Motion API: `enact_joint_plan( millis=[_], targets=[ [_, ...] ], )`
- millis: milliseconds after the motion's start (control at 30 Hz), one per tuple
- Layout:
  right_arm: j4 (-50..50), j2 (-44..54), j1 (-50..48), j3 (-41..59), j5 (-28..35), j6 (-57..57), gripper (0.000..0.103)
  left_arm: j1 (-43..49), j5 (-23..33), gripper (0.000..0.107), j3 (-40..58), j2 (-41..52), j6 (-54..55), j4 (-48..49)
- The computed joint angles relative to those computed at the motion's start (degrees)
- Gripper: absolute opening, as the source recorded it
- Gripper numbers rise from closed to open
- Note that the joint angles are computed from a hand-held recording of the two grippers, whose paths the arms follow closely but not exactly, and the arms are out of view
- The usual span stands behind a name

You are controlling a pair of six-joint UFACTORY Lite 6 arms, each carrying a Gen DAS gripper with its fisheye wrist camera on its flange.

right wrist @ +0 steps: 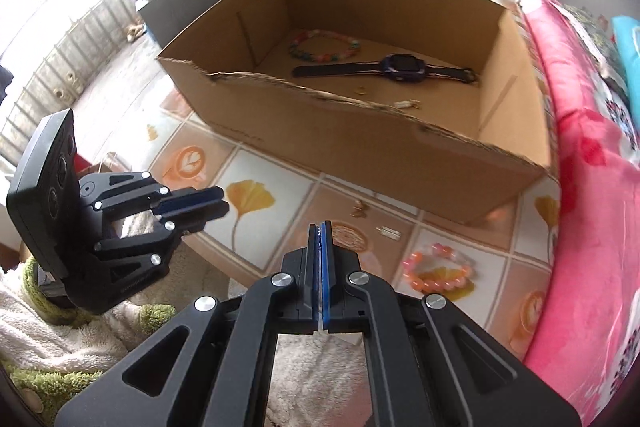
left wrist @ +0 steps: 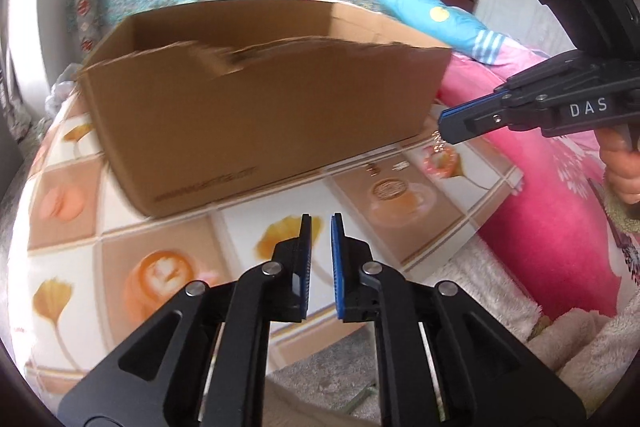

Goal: Organize jewelry

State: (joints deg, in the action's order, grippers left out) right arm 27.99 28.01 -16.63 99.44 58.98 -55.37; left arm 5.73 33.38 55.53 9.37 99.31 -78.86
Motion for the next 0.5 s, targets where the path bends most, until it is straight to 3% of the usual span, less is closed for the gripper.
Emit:
enact_joint_plan(
  millis=[233, 500],
  targets=[
    [4.64, 3.32, -5.61, 1.11, 0.24, -3.55, 0.001, -10.35, -6.28, 0.009, 7.63, 6.87, -2.18, -0.71],
    [8.60, 10.06, -8.93, 6.62, 2.65, -5.41, 0.001, -16.82, -12.92, 0.009, 15.90, 13.91, -10.25, 7.72]
  ],
)
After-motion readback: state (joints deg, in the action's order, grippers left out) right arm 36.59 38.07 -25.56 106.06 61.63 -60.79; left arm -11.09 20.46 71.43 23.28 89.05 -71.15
